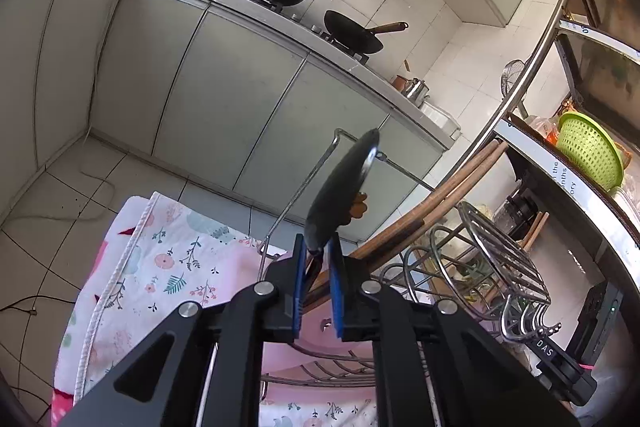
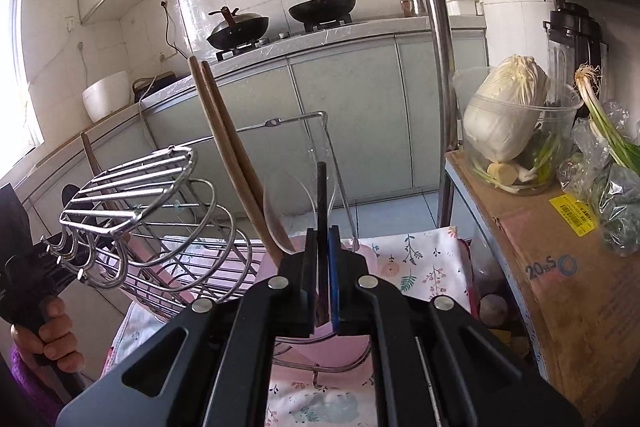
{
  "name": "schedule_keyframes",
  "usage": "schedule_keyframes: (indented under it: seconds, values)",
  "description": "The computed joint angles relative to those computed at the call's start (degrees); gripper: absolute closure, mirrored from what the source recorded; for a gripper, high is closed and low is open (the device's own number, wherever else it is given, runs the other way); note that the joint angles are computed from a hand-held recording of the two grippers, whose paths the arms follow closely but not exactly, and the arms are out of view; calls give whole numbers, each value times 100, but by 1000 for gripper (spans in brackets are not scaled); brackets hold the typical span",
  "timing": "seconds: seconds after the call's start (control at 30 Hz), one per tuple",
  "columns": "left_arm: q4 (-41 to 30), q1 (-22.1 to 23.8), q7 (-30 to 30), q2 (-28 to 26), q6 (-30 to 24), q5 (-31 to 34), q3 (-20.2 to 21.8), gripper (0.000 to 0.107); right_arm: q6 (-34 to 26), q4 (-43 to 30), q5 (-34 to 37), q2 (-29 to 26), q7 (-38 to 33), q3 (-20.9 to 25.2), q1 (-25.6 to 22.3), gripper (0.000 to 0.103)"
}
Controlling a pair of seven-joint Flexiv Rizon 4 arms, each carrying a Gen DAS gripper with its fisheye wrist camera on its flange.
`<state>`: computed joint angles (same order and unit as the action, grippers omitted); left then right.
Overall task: Organize utensils
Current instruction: 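Lower the chopstick into the pink cup with the right tool while the left lowers the spoon, then open both tools to release the chopstick and spoon, then withdraw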
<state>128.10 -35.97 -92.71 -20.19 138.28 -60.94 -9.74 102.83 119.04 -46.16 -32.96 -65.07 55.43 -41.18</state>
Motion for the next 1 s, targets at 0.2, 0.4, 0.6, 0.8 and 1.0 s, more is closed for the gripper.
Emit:
schedule_keyframes:
  seconds: [0.2,0.4,0.6,0.8,1.0]
  values:
    - [-112,-163,363,21,110,-341,-44,66,-247,14,89,-73,-206,235,-164,97]
    - [-167,-226,779,105,106,-773,-155,64,-399,54,409,-68,-612,464,-300,97]
    - [-136,-247,1102,251,94,-1042,-240,60,-412,147,703,-65,-1015,749,-501,75]
    - [-156,-325,1560,321,-22,-1473,-356,60,-217,315,617,101,-1026,718,-570,65]
    - [-129,-444,1753,328,-1,-1897,-494,60,-247,440,398,73,-897,881,-843,61]
